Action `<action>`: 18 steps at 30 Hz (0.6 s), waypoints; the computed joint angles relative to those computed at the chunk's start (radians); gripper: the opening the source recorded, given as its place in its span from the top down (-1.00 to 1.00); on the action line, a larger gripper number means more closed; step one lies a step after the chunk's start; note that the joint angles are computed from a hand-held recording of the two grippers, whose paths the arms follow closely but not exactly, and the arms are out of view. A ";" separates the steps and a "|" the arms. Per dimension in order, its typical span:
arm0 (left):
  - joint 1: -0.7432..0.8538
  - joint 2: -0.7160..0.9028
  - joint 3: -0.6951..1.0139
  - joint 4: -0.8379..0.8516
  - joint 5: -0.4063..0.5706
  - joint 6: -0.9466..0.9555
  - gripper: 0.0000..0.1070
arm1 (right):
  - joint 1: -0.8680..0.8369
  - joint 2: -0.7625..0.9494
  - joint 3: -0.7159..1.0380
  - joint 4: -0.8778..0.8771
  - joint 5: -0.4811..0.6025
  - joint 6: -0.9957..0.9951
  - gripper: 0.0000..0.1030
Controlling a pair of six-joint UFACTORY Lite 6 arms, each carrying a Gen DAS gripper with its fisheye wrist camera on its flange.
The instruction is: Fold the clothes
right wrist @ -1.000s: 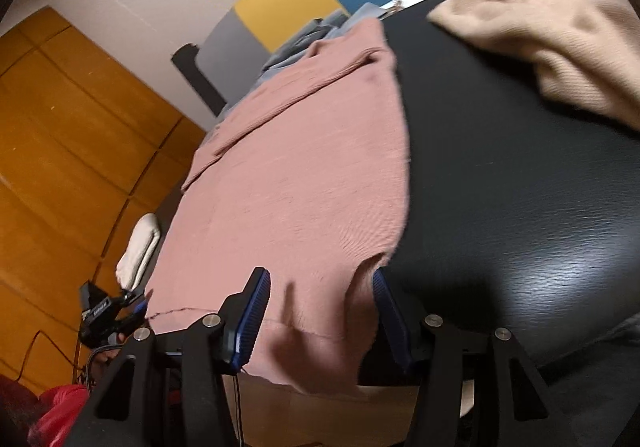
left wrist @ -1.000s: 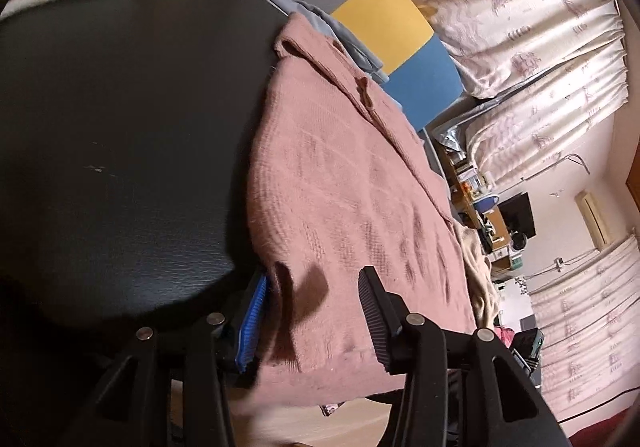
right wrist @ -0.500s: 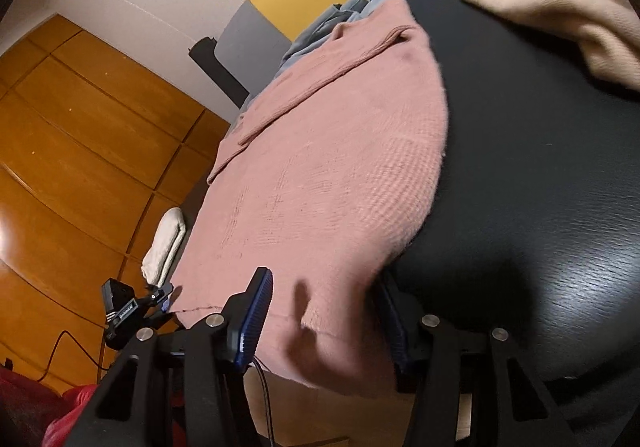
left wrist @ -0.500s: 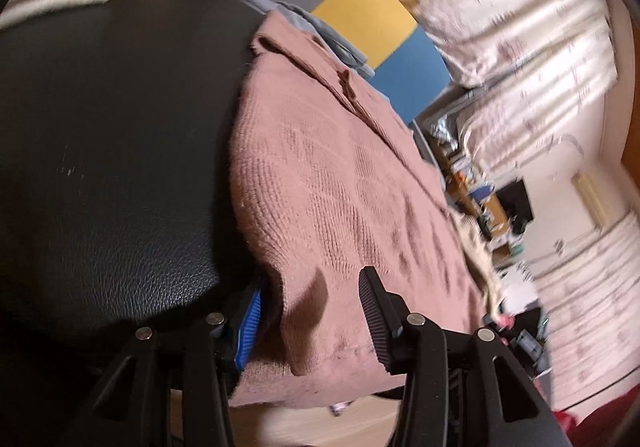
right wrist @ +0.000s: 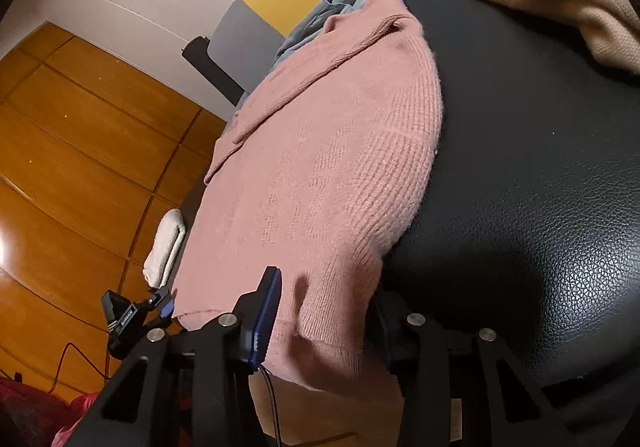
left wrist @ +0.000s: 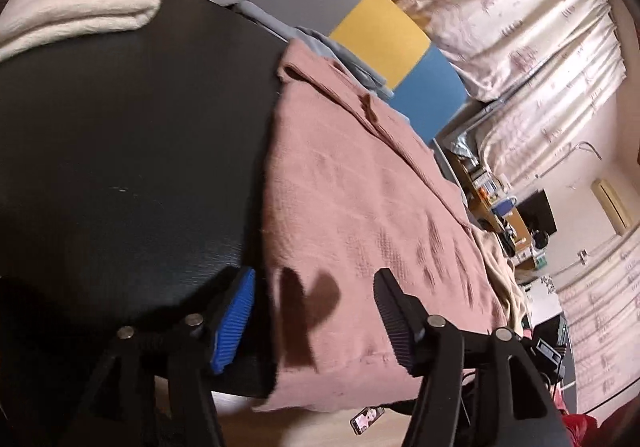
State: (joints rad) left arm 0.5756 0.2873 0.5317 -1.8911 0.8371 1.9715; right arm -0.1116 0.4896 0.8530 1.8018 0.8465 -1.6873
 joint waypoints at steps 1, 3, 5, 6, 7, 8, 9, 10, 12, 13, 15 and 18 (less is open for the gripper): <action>-0.011 -0.001 -0.001 -0.005 0.002 0.002 -0.17 | 0.001 0.001 -0.003 0.006 0.004 -0.005 0.17; -0.029 0.014 0.014 0.019 0.016 -0.011 -0.17 | -0.006 0.012 0.000 0.007 0.024 -0.012 0.16; -0.055 0.026 0.031 0.031 0.023 -0.024 -0.16 | -0.014 0.033 0.014 -0.005 0.049 -0.003 0.15; -0.069 0.022 0.032 0.022 0.009 -0.019 -0.14 | -0.017 0.045 0.028 -0.012 0.062 0.009 0.15; -0.083 0.018 0.033 0.013 -0.004 -0.014 -0.09 | -0.016 0.058 0.042 -0.018 0.069 0.022 0.15; -0.094 0.015 0.033 0.000 -0.015 -0.004 -0.06 | -0.011 0.064 0.052 -0.016 0.067 0.031 0.15; -0.098 0.013 0.031 -0.007 -0.021 0.001 -0.04 | -0.001 0.062 0.055 -0.012 0.058 0.035 0.15; -0.100 0.004 0.023 -0.017 -0.032 0.010 0.06 | 0.008 0.054 0.057 -0.014 0.041 0.039 0.15; -0.128 -0.019 0.012 -0.059 -0.097 0.053 0.62 | 0.040 0.023 0.050 -0.008 -0.023 0.030 0.28; -0.138 -0.018 0.015 -0.066 -0.121 0.071 0.83 | 0.064 0.006 0.051 -0.007 -0.093 0.024 0.70; -0.155 -0.028 0.013 -0.080 -0.150 0.099 0.83 | 0.085 -0.002 0.060 -0.013 -0.151 0.029 0.82; -0.135 -0.066 -0.004 -0.026 -0.121 0.082 0.84 | 0.073 0.018 0.082 -0.036 -0.122 0.067 0.82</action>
State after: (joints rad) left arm 0.4408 0.2208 0.5281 -1.9170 0.7162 2.0536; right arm -0.0390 0.5080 0.9348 1.7662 0.7245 -1.6198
